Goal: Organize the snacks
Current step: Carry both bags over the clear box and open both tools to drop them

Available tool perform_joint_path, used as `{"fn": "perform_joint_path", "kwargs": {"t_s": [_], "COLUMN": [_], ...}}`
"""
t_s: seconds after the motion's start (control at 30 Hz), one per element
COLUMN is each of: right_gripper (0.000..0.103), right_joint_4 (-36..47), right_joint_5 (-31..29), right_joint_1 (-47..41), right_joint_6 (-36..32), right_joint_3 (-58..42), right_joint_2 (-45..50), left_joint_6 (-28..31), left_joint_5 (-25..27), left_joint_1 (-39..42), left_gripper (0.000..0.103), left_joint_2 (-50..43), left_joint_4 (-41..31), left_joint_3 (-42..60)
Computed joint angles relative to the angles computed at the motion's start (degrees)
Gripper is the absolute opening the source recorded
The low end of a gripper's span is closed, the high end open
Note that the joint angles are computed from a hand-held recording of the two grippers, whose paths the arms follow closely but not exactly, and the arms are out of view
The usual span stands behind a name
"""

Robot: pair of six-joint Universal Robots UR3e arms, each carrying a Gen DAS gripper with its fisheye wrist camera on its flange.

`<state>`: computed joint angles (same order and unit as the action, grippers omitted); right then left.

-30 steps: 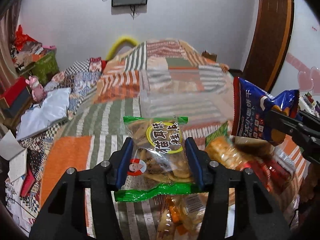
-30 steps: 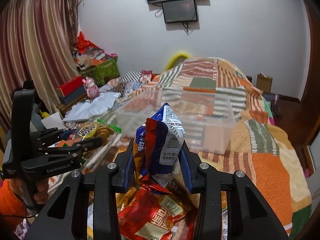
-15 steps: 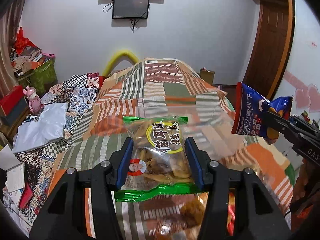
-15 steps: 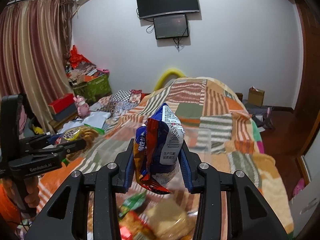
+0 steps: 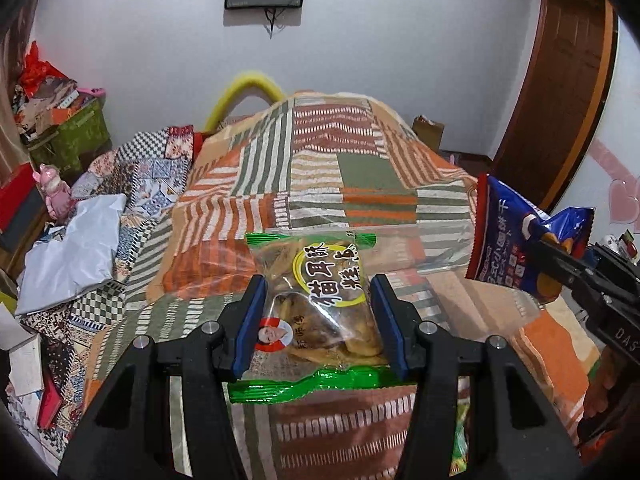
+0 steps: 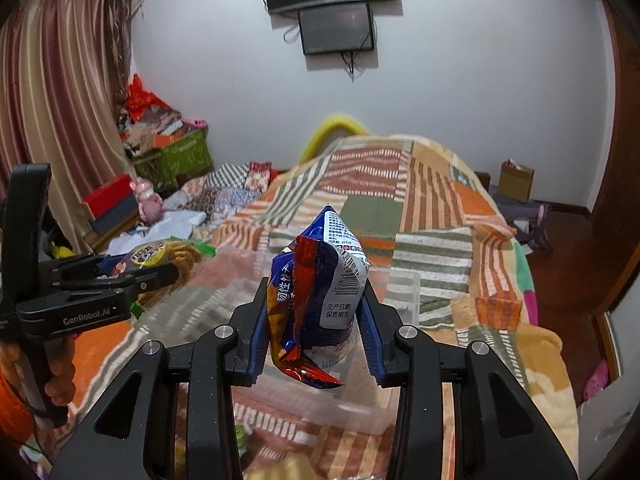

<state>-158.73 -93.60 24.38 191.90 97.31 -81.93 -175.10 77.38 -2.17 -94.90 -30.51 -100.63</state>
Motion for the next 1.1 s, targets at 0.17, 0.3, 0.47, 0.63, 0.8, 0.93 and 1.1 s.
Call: {"fn": "perform_joint_path", "kwargs": {"t_s": [0.17,0.3,0.47,0.63,0.8,0.93,1.1], "right_gripper": [0.037,0.036,0.036,0.037,0.037,0.039,0.040], "right_joint_4": [4.38,8.15,12.65,16.03,17.12,17.20,18.17], "right_joint_5": [1.71,2.42,4.90,4.80,5.34,3.35,2.63], "right_joint_1": [-1.82,-2.35,-2.74,-2.86,-3.67,-3.00,-2.77], "right_joint_6": [-2.04,-3.33,-5.84,-7.75,-7.23,-6.31,-5.52], "right_joint_3": [-2.94,-5.76,-8.27,-10.51,-11.23,-12.24,-12.77], "right_joint_2": [2.80,5.07,6.87,8.73,9.05,9.95,9.77], "left_joint_6": [0.55,1.25,3.16,3.61,3.14,2.87,2.95], "left_joint_5": [1.62,4.32,7.47,9.35,10.04,11.54,11.36], "left_joint_1": [-2.39,-4.79,-6.84,-8.23,-8.68,-9.22,-9.01], "left_gripper": [0.052,0.052,0.052,0.052,0.053,0.053,0.056], "left_joint_2": [-6.58,-11.49,-15.08,-18.31,-20.58,-20.39,-18.11], "left_joint_4": [-1.31,-1.90,-3.04,-6.01,-8.64,-7.42,-7.02], "left_joint_3": [5.30,9.54,12.61,16.12,18.89,18.09,16.32]}}
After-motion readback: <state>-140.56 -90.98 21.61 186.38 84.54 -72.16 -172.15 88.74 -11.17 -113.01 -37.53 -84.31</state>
